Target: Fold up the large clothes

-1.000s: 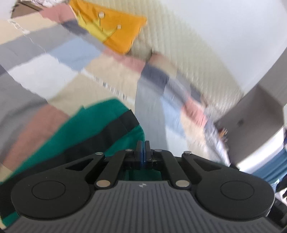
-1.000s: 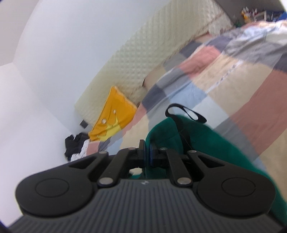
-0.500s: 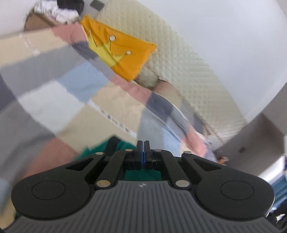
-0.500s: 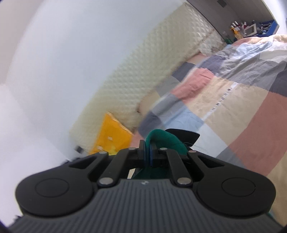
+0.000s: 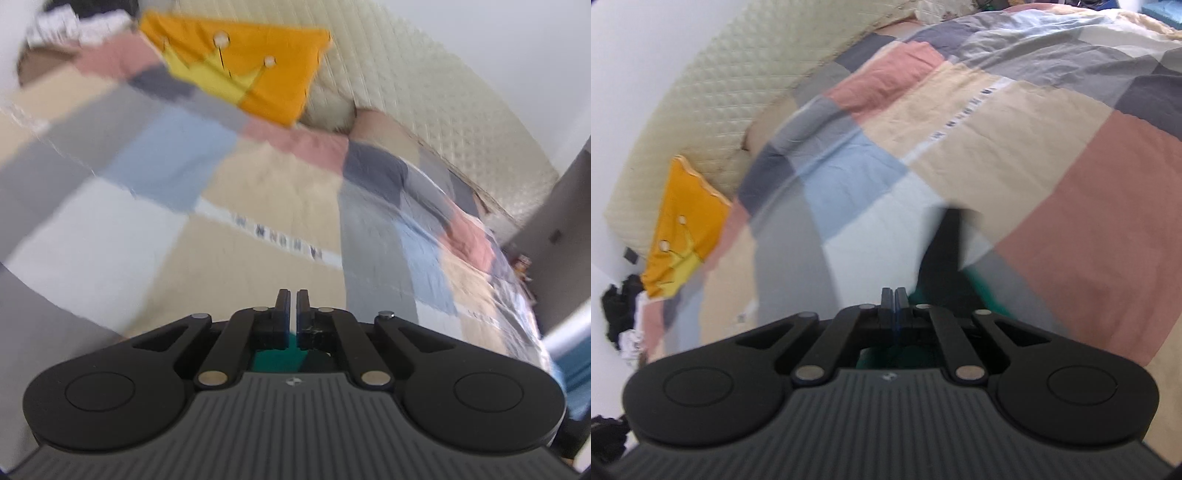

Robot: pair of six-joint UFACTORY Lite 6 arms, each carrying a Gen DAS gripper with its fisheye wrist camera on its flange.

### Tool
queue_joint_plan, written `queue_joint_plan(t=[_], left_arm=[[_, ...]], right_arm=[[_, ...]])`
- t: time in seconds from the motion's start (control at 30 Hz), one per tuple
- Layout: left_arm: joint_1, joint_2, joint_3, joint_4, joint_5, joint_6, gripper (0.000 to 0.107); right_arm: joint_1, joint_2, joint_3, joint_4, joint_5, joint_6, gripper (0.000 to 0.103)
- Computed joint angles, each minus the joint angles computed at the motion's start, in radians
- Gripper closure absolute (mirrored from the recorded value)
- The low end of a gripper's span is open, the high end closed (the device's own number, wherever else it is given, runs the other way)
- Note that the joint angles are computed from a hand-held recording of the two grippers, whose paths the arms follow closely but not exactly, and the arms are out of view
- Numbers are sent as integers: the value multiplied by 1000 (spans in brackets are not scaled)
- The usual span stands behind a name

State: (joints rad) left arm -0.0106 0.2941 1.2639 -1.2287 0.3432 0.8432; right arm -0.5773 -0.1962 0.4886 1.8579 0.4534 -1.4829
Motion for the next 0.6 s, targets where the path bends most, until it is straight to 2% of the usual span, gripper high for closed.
queue_joint_plan(t=[0.03,0.07,0.13,0.23,0.3,0.4,0.43,0.47,0.5,0.57,0.6], left_arm=[[14,26,14,-1,30,20,90],[23,39,16,-8,50,51,70],[37,50,5,-49,89,147,53],[63,52,-20,-104,184,264,51],[68,42,-36,-104,229,278,45],[22,-5,-45,-24,205,213,42],[4,-28,-56,-2,199,205,38],[-15,-44,-59,32,197,188,29],[-39,-54,-51,100,201,141,25],[-88,-71,-36,251,211,45,24],[-119,-96,-54,311,191,10,24]], right_arm=[[-36,37,0,1,45,-6,100],[-65,68,5,-13,82,10,101],[-86,91,18,-37,123,37,101],[-110,49,29,-137,165,114,100],[-127,4,37,-205,193,162,97],[-172,-56,55,-310,234,232,95],[-194,-74,60,-344,251,250,93],[-217,-92,61,-379,264,266,81],[-240,-102,62,-399,280,268,51],[-303,-121,50,-423,329,258,22],[-340,-120,45,-438,366,248,23]])
